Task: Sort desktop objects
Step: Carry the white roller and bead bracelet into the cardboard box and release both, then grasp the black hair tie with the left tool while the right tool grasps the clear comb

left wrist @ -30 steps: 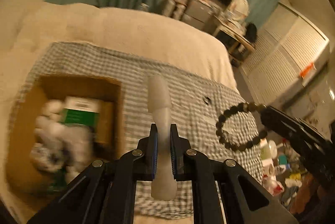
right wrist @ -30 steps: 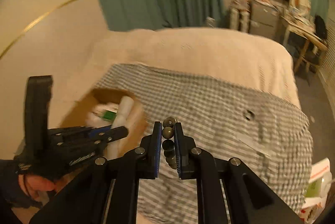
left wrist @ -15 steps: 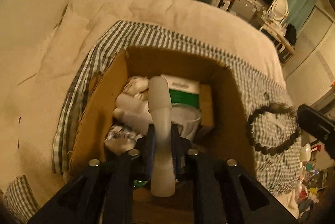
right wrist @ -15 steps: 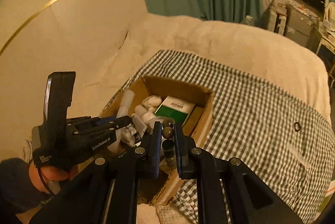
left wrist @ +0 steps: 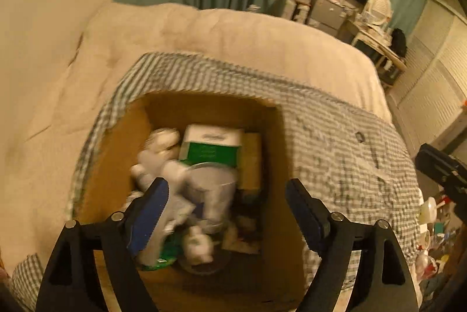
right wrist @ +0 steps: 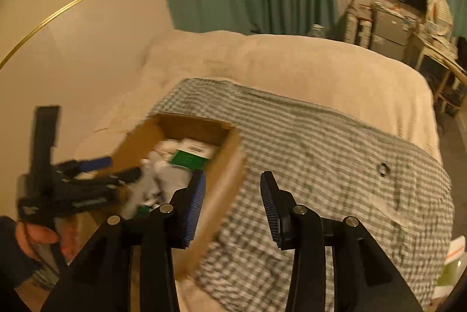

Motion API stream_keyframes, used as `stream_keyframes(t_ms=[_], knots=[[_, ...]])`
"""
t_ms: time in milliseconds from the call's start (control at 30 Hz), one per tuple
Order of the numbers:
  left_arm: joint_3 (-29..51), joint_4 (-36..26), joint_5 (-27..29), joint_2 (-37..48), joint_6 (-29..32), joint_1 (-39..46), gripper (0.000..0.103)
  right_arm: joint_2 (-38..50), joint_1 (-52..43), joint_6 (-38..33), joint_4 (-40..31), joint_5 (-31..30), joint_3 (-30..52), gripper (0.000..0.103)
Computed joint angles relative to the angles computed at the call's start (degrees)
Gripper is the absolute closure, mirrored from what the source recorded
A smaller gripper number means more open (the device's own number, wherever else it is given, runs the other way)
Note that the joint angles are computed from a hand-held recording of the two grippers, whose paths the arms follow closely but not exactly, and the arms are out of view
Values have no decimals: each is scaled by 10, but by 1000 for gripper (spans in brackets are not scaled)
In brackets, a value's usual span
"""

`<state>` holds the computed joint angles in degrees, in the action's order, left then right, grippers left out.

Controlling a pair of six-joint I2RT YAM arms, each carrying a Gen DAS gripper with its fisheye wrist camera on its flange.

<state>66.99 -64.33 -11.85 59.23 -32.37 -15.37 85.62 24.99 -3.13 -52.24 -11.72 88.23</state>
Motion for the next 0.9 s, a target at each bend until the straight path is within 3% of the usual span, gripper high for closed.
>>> stream_keyframes(t_ms=[100,233,367,500,700,900], knots=[[41,19,-34,66,-62,-86,14,-24,-70,-47,-3,-9,-21,64],[105,58,-37,182,-111,-167,13,-30,-187,-112,2,-38,-35,63],[173,98,-48,307,-109,-218,13,6,-316,-149,1,-93,-25,63],[233,134,-22,420,-98,-234,13,72,-399,-179,15,-120,-6,63],[326,156,-16,563,-61,-232,13,204,-425,-230,56,-77,44,63],[410,171,4,668,-40,-208,13,341,-404,-373,103,-35,99,63]])
